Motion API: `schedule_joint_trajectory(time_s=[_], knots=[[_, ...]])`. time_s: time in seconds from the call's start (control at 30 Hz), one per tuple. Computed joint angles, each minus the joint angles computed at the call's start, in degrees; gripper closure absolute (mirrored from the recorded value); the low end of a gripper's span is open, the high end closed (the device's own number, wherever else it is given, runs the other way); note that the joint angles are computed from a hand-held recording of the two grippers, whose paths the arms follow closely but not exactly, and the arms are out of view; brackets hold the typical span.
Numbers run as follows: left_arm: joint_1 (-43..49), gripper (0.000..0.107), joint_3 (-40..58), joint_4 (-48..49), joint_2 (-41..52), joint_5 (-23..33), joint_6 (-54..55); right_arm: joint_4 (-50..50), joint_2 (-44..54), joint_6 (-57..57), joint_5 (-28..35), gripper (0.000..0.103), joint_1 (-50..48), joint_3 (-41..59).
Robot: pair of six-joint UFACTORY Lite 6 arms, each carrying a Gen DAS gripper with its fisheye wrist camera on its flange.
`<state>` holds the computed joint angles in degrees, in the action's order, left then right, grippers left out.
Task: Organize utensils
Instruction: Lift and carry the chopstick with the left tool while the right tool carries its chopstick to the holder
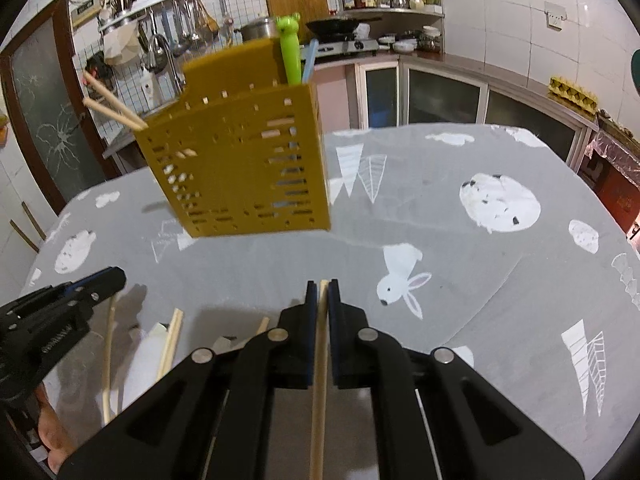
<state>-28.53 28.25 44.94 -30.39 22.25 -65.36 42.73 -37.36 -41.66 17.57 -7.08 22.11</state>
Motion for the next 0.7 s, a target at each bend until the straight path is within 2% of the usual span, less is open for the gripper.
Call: schedule_joint_trajectory(time_s=[0.33, 0.6, 0.7], knots=[[-12.4, 0.104, 0.41, 14.2, -14.61, 14.89, -11.6, 6.47, -11.32, -6.47, 6.21, 0.098, -6.26, 1.67], [-23.44, 0.104, -0.91, 23.26, -22.32, 26.79, -18.91, 20.17, -19.72, -19.59, 12.09, 0.098, -13.99, 1.04], [-24.55, 0.104, -1.15, 24.08, -24.33, 27.99, -19.2, 23.83, -20.45, -22.84, 13.77, 0.098, -16.41, 1.53]])
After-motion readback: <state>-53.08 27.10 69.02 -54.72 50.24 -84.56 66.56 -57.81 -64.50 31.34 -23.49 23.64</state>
